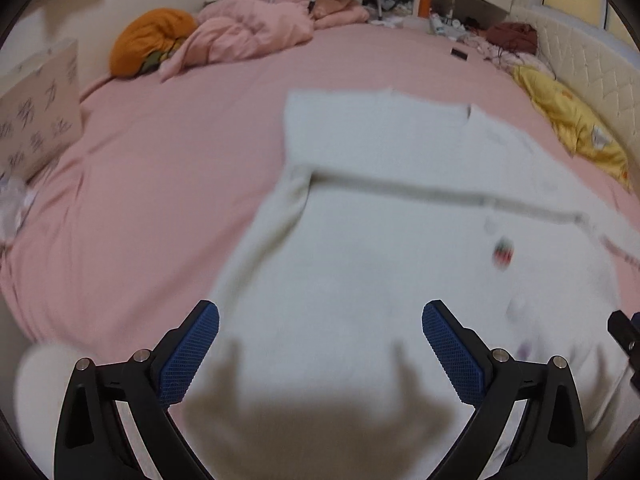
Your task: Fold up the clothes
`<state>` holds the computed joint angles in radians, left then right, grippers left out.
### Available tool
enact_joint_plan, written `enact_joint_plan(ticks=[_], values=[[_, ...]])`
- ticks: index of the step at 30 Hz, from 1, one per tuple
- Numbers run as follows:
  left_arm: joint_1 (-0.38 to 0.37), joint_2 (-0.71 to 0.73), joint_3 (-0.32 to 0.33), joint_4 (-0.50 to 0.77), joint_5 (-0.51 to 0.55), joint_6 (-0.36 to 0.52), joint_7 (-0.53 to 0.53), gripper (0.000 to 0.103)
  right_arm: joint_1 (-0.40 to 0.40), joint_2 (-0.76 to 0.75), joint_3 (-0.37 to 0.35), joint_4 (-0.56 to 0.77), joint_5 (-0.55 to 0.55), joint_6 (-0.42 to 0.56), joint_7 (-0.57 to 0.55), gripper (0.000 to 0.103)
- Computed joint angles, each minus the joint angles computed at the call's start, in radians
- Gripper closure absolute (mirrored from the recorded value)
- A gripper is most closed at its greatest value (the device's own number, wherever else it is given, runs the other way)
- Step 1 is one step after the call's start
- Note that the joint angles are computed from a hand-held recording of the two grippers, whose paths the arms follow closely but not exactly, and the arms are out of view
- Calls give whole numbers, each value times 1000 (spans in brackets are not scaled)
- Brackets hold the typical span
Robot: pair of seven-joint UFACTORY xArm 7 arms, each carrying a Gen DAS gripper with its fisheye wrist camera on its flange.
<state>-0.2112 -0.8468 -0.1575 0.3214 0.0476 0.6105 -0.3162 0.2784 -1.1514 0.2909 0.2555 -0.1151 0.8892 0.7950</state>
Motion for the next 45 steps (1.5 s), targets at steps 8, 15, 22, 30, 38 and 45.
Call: enact_joint_plan(ticks=[8, 15, 22, 30, 38, 45], values=[[-3, -89, -10, -46, 7, 19, -5, 2, 14, -87, 66, 26, -50, 23, 18, 14], [-8, -126, -9, -52, 19, 29, 5, 2, 25, -75, 79, 39, -58, 13, 10, 14], [-7, -133, -14, -55, 15, 35, -6, 2, 38, -96, 70, 29, -50, 19, 13, 14], [-14, -116, -38, -48, 32, 37, -18, 2, 37, -122, 30, 2, -17, -17, 14, 14], [-23, -83, -47, -46, 48, 25, -23, 2, 20, -152, -11, -27, 16, -59, 8, 14], [-62, -7, -18, -48, 15, -29, -1, 2, 6, -239, -189, -125, 137, -198, -34, 14]])
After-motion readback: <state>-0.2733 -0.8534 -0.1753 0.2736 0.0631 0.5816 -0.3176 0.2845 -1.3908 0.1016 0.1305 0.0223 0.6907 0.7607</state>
